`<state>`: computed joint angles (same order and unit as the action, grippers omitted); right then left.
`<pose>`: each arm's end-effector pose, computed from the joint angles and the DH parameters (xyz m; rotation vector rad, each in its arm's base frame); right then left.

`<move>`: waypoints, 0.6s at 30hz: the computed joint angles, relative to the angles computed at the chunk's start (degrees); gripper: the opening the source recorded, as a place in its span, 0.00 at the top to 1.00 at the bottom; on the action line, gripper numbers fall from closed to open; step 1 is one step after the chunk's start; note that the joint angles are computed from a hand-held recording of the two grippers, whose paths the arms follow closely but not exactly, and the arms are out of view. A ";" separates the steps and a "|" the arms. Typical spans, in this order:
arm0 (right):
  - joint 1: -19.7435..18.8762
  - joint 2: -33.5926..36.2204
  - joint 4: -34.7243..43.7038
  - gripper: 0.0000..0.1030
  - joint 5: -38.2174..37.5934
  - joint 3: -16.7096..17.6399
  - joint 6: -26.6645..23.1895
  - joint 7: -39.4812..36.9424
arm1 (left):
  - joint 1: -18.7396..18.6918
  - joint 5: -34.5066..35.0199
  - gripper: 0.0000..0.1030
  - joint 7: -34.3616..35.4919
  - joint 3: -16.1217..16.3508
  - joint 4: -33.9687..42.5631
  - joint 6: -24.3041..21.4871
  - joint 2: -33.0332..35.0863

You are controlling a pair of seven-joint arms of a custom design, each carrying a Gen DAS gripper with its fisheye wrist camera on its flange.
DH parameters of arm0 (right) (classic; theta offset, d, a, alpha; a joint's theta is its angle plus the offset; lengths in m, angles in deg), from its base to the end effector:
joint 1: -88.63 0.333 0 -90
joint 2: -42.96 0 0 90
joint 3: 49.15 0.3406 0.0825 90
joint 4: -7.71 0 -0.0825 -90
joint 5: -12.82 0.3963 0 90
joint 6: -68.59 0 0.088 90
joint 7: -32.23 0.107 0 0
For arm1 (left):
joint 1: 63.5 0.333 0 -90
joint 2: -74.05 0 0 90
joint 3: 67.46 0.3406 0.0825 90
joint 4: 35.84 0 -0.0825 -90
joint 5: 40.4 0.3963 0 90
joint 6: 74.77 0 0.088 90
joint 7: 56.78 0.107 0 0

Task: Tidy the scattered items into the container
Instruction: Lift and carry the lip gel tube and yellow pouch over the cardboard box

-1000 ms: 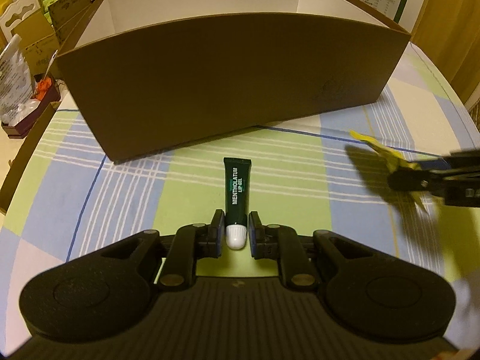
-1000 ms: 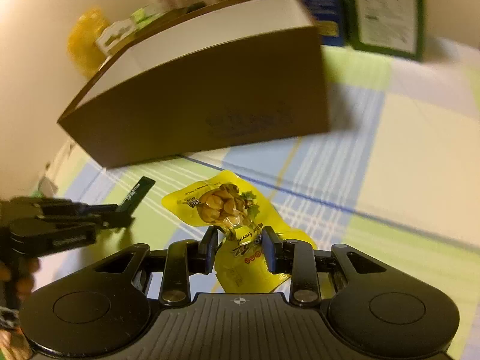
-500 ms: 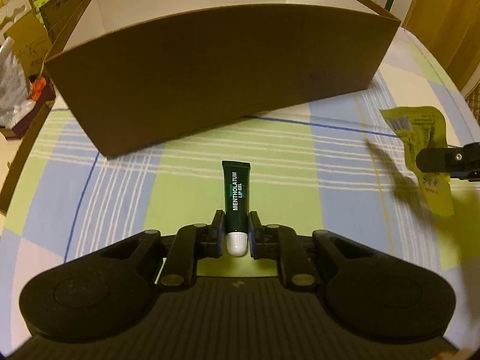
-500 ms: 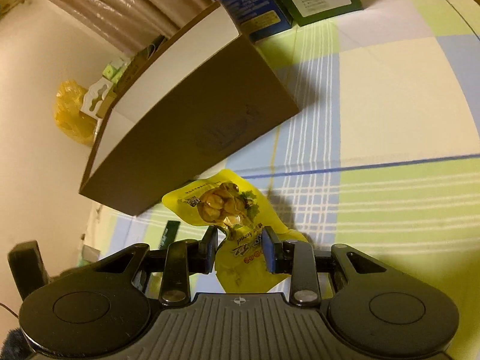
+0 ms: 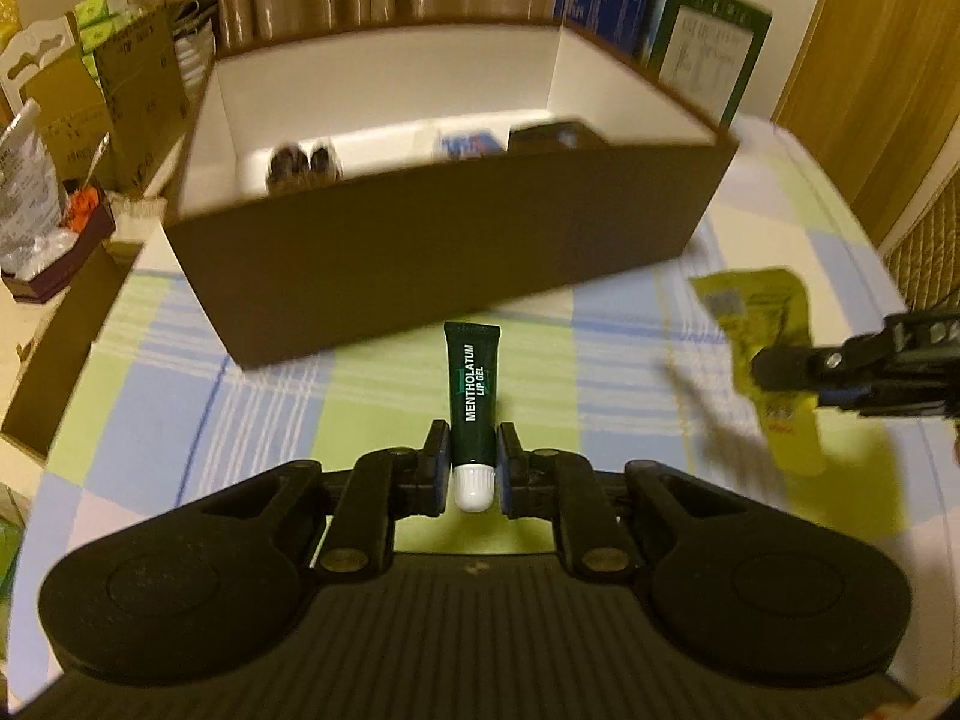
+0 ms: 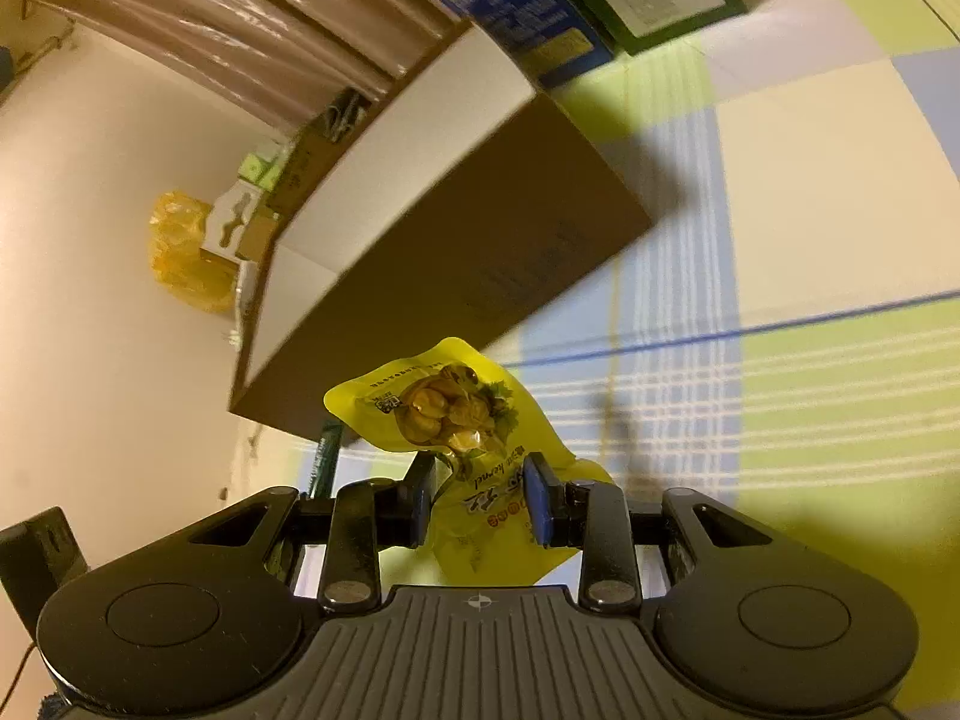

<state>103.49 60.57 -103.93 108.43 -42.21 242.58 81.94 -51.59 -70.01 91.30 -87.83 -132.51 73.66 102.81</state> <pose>0.6103 0.1572 0.3654 -1.0831 1.9538 0.0329 0.7250 -0.0601 0.3805 -1.1935 2.5438 -0.8993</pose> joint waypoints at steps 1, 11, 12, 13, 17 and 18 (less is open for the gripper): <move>0.08 -0.08 0.28 0.72 -0.17 -0.02 0.21 -0.10 | 0.42 -0.62 0.89 0.43 -0.41 -0.07 0.02 -0.46; -0.26 0.31 4.50 0.72 -4.55 0.41 0.88 -1.15 | 0.19 -3.73 0.89 1.22 -0.36 3.54 -0.96 -1.30; -0.44 0.48 5.02 0.72 -5.60 0.57 0.96 -0.93 | -0.02 -3.68 0.89 1.10 -0.21 4.19 -0.94 -1.06; -0.59 0.67 5.58 0.72 -6.99 0.74 1.10 -0.43 | -0.09 -3.73 0.89 1.05 -0.16 4.93 -1.04 -0.69; -1.44 1.88 8.18 0.72 -13.55 1.71 1.83 2.05 | -0.12 -4.09 0.89 1.23 -0.50 8.21 -1.45 0.79; -1.62 2.31 8.90 0.72 -15.85 1.86 2.00 3.12 | -0.18 -4.07 0.89 1.26 -0.60 9.18 -1.45 1.25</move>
